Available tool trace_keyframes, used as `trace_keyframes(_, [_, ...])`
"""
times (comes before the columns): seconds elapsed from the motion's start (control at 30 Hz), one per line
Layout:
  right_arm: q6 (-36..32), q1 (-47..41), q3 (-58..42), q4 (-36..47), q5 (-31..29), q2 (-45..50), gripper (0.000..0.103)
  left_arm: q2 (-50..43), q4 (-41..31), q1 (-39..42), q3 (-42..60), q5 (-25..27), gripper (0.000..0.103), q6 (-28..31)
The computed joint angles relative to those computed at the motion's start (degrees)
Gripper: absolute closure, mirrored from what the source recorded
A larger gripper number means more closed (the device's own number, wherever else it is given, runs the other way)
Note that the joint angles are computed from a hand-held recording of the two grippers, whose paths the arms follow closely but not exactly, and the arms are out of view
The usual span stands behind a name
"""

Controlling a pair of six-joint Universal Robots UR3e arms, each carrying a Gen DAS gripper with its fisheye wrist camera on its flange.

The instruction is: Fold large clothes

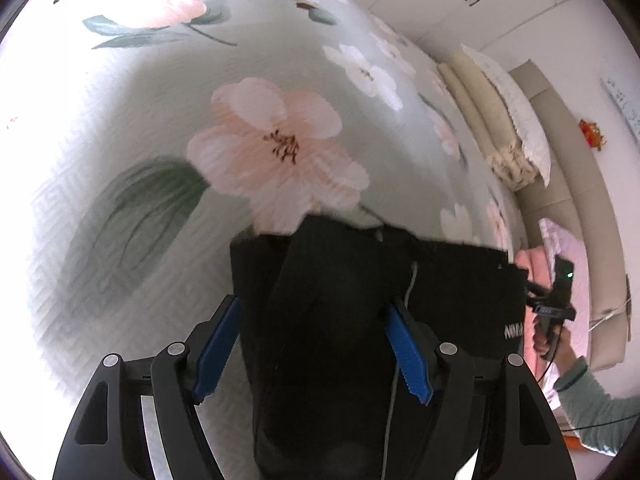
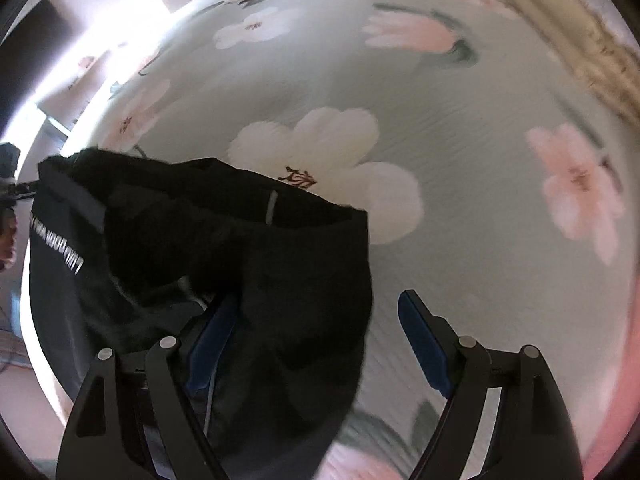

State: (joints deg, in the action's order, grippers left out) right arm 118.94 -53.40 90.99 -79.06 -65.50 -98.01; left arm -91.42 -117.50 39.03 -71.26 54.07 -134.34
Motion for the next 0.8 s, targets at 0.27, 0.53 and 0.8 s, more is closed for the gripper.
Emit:
trace_keyframes(0.27, [-3.7, -8.2, 2.5, 6.2, 3.5, -10.2, 0.087, 6.0, 3.1, 0.5, -6.0, -3.2, 0.092, -0.8])
trace_keyframes(0.53, [3.6, -7.7, -9.5, 4.6, 9.6, -14.2, 0.088, 9.4, 0.8, 5.7, 5.4, -10.9, 0.092, -6.7])
trace_keyframes(0.8, [28.2, 17.3, 3.2, -26.8, -10.3, 6.5, 0.088, -2.6, 31.9, -6.1, -15.3, 5.0, 0.086, -26.0])
